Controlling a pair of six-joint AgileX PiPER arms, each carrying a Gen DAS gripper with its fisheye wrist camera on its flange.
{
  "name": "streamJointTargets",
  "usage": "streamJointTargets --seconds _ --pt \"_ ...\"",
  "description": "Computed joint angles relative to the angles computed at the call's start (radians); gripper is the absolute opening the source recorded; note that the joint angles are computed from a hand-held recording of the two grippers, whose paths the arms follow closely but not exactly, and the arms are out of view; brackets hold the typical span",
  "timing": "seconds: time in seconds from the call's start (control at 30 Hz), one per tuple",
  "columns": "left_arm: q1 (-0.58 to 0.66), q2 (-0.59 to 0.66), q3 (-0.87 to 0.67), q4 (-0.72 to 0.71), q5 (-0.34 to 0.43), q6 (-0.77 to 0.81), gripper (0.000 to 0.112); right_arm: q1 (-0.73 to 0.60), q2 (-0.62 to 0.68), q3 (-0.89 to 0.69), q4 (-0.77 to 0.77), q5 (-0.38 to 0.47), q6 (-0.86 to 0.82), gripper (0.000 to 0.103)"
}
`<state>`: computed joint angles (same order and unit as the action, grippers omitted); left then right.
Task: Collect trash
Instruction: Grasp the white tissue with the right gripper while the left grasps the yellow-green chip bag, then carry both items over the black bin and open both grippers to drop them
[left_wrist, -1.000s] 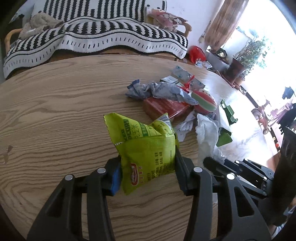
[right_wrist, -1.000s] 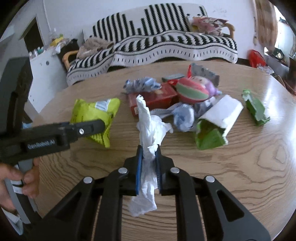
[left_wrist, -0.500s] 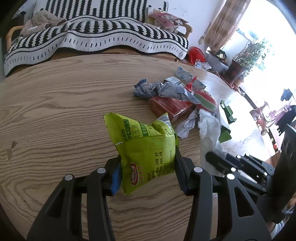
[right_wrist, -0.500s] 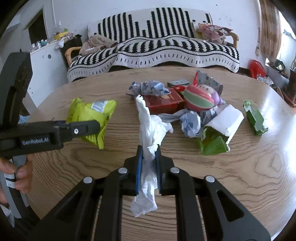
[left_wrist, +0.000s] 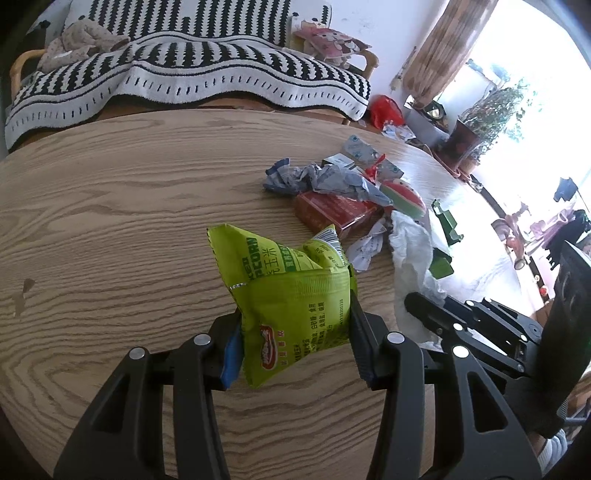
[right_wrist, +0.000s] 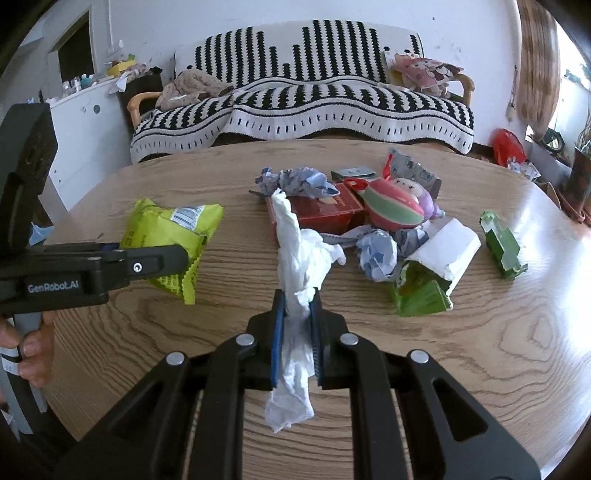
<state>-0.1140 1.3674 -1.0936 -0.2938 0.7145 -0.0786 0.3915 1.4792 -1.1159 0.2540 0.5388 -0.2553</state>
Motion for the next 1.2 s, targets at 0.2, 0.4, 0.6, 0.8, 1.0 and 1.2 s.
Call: streamJointTargets --seconds 0.2,0.4,0.6,0.8,1.0,1.2 --pt "-0.006 0.003 -0.003 -0.004 0.002 -0.005 0.048 0.004 0.010 -0.011 -0.007 0.009 0.010 0.014" --pt "-0.019 0.009 -0.005 0.007 0.003 -0.016 0.048 -0.006 0.009 0.000 0.017 -0.004 -0.002 0.014" --pt "-0.021 0.011 -0.005 0.005 0.002 -0.014 0.048 -0.017 0.006 0.005 0.034 -0.001 -0.022 0.014" --pt "-0.029 0.006 0.001 0.012 -0.011 -0.028 0.048 -0.020 -0.011 0.021 0.023 -0.025 -0.019 0.014" --pt "-0.090 -0.061 0.019 0.052 -0.010 -0.074 0.048 -0.098 -0.109 0.035 0.073 0.032 0.024 0.014" --pt "-0.294 -0.097 -0.058 0.201 0.030 -0.301 0.048 -0.342 -0.298 0.077 0.221 0.161 -0.153 0.014"
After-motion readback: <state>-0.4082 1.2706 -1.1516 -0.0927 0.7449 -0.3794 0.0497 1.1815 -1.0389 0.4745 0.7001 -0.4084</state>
